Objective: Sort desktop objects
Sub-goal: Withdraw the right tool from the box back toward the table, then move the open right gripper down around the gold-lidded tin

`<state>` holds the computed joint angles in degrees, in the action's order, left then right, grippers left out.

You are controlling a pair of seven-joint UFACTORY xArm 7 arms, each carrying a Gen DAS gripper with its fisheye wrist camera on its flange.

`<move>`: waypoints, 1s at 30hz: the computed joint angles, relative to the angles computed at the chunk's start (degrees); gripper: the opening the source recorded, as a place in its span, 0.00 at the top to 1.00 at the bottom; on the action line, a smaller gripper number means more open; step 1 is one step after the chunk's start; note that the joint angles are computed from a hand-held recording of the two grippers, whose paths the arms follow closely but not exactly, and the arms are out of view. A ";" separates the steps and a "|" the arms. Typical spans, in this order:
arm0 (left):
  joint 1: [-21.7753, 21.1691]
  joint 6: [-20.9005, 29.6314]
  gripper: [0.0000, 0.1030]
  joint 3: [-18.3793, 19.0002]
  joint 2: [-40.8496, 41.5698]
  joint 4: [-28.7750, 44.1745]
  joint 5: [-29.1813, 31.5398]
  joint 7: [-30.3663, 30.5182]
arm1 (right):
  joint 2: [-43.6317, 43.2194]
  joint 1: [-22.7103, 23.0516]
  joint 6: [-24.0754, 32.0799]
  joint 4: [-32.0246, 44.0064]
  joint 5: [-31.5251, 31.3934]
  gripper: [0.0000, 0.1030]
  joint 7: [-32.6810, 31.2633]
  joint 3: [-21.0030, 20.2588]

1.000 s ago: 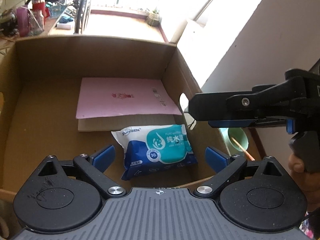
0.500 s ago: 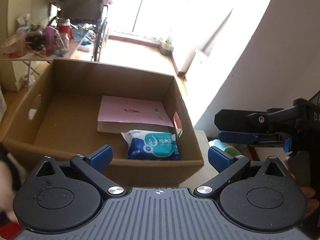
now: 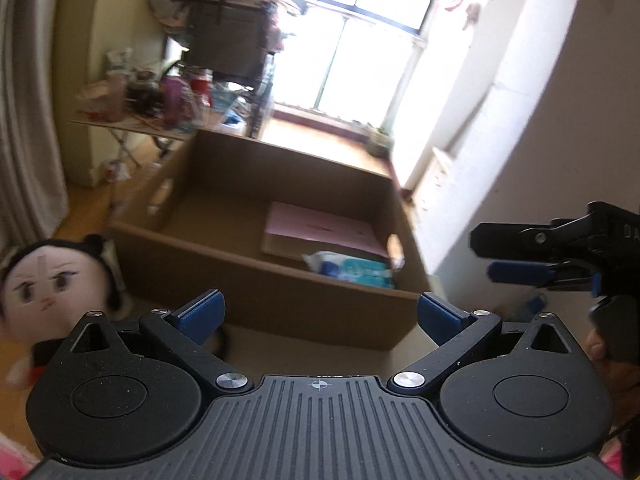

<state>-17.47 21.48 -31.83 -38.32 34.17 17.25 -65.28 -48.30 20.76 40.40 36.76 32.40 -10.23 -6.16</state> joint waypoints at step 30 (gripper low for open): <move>-11.07 12.53 0.00 -3.06 -18.68 -17.26 -2.00 -4.62 | 10.72 13.21 -12.56 -2.30 -10.26 0.01 0.65 10.69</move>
<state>-28.54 34.01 -34.89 -57.00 16.91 15.25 -69.90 -37.58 33.97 27.84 34.46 22.14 -9.58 4.53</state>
